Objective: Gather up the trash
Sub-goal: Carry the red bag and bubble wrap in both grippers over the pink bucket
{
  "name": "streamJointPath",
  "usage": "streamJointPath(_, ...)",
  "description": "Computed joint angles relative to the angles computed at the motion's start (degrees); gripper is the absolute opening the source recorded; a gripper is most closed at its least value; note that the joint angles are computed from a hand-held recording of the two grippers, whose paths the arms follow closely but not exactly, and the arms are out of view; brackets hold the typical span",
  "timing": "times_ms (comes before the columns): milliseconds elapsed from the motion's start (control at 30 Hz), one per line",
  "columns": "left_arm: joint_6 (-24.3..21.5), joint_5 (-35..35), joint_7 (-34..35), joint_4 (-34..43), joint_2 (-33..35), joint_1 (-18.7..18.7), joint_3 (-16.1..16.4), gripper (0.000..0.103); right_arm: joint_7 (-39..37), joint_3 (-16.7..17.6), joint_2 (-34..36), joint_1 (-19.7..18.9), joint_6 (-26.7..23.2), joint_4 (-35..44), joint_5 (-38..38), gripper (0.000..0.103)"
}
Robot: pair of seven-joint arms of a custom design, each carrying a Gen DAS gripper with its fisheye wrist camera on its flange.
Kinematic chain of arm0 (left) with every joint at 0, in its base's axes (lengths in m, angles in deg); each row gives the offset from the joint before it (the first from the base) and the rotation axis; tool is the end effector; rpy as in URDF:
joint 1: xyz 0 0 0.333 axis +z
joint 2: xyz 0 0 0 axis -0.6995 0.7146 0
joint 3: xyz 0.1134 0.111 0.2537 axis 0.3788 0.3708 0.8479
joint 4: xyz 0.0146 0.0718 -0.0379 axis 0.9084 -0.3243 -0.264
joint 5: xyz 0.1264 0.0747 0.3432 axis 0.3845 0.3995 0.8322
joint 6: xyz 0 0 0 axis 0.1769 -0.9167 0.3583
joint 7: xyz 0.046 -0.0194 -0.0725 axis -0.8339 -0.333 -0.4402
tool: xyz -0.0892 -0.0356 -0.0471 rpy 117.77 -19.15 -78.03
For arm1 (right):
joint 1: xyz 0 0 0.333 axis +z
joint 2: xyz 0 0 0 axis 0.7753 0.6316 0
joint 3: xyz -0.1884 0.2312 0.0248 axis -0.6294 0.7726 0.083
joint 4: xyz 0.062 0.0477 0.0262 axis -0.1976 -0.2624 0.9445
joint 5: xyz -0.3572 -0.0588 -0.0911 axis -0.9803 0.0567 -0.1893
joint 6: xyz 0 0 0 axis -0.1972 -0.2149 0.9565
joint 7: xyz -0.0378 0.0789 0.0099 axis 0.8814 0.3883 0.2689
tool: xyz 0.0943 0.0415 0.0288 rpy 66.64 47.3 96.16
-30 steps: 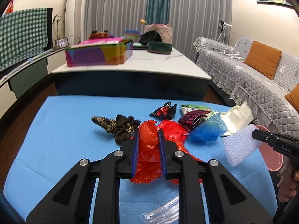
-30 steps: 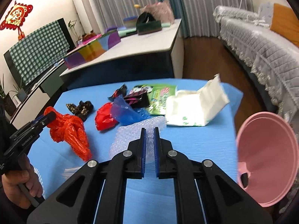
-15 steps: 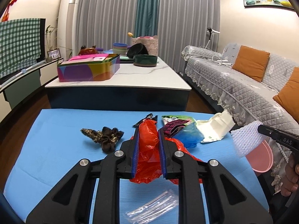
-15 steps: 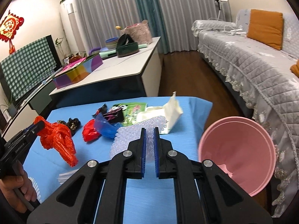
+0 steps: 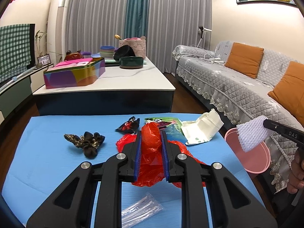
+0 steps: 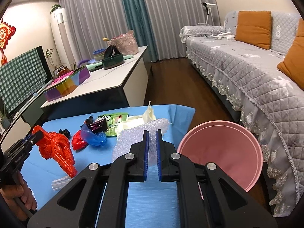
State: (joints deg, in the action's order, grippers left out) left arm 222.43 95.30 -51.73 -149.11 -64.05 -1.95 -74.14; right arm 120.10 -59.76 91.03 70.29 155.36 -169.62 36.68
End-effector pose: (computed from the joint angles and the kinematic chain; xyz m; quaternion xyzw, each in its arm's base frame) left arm 0.4284 -0.0837 0.4742 -0.6880 0.5200 -0.3348 0.3796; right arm 0.5299 0.2474 0.4751 -0.7074 0.5273 -0.1846 0.4330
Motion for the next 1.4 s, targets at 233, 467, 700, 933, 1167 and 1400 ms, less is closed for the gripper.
streamJointPath(233,0.4,0.0,0.0,1.1,0.8,1.7,-2.4,0.019,1.3,-0.8,-0.6,0.0,0.8,-0.7,-1.2,0.008)
streamJointPath(467,0.6,-0.6,0.3,1.5,1.4,2.3,-3.4,0.019,1.7,-1.1,-1.0,-0.4,0.8,-0.9,-0.6,0.008)
streamJointPath(700,0.8,-0.6,0.4,1.9,1.7,3.2,-4.5,0.019,1.9,-1.2,-1.2,-0.7,1.0,-1.0,-0.1,0.008)
streamJointPath(933,0.7,-0.9,0.5,2.0,1.7,3.4,-4.8,0.019,2.6,-1.7,-1.3,-0.7,1.1,-1.0,-0.8,0.008)
streamJointPath(1167,0.7,-1.0,0.6,2.0,1.8,3.3,-4.8,0.019,4.4,-2.0,-1.3,-0.6,1.1,-1.1,-2.4,0.008)
streamJointPath(1400,0.7,-0.9,0.5,2.0,1.8,3.4,-4.9,0.019,3.8,-1.7,-1.3,-1.1,1.2,-1.0,-2.0,0.008)
